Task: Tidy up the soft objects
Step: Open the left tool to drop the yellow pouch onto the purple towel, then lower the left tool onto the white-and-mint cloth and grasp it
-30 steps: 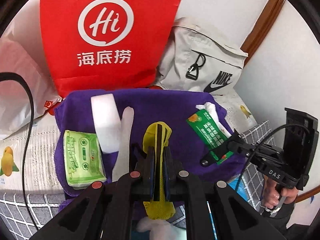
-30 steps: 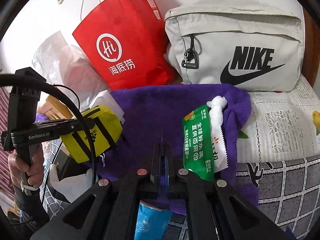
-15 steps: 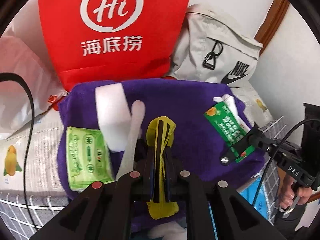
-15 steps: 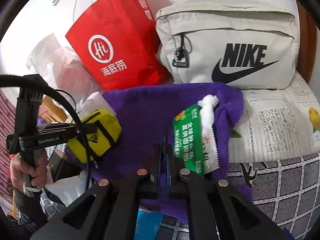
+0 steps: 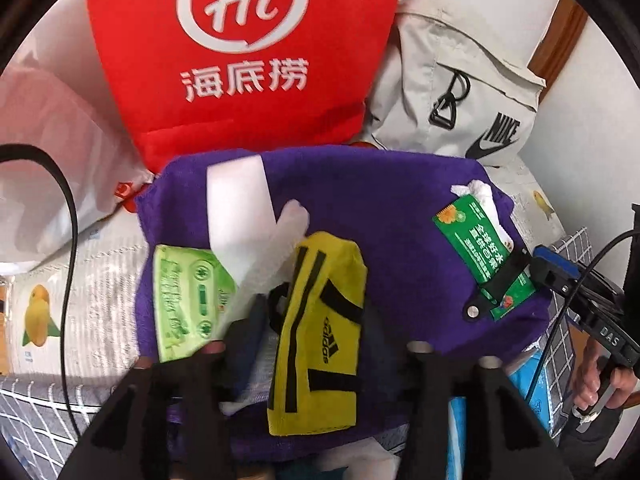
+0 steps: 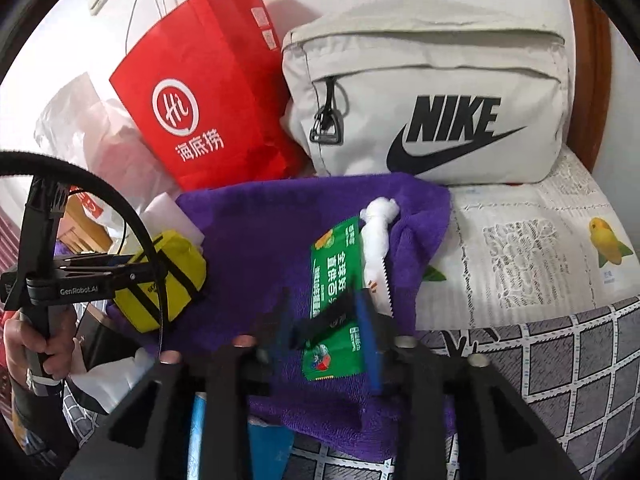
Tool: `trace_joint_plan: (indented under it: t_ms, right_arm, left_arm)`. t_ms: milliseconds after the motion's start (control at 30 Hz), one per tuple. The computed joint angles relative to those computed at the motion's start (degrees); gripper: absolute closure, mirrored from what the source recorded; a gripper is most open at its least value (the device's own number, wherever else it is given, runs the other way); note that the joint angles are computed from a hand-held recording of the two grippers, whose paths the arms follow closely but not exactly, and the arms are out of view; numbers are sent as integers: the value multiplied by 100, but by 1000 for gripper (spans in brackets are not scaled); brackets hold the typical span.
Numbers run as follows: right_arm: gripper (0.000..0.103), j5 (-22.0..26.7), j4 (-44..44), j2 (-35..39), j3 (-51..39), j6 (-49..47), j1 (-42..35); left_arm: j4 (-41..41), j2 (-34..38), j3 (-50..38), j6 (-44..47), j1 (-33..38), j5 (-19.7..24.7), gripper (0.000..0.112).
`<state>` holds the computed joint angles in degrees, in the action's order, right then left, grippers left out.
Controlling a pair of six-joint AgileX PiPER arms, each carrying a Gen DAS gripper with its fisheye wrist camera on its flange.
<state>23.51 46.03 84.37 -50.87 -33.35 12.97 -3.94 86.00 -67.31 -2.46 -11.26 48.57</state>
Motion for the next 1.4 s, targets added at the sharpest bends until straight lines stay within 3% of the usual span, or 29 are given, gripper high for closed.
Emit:
trace_joint_plan:
  t_ms: [200,367,500,733,800,1133,1400]
  right_arm:
    - [54,-91,657,-187,138,-652,-68]
    - [54,-60,612,-247,83,-540,-46]
    - [54,12,209,-374,-8,-111,62]
    - [53,232,-1677,-1161,-35,1662,502]
    - [51,323,-1808,-1472,90,1803,538]
    - [50,878,-2319,-3117,974,2455,712]
    - [50,1232,-2752,-3815,1371,3104,763]
  left_arm:
    - [-100,-304,-30,128,97,14,40]
    - [-69,-487,-119,30,131,128,38]
    - [-182,-619,-158,53,195,266,38]
    - [44,-1098,-210,-152,62,628,38]
    - [148,-1262,-221,-220,-33,720,38]
    - [1132,-2060,199,-906,-1515,1478,38]
    - [1538,-2087,1100,-1352,-2396,1421,38]
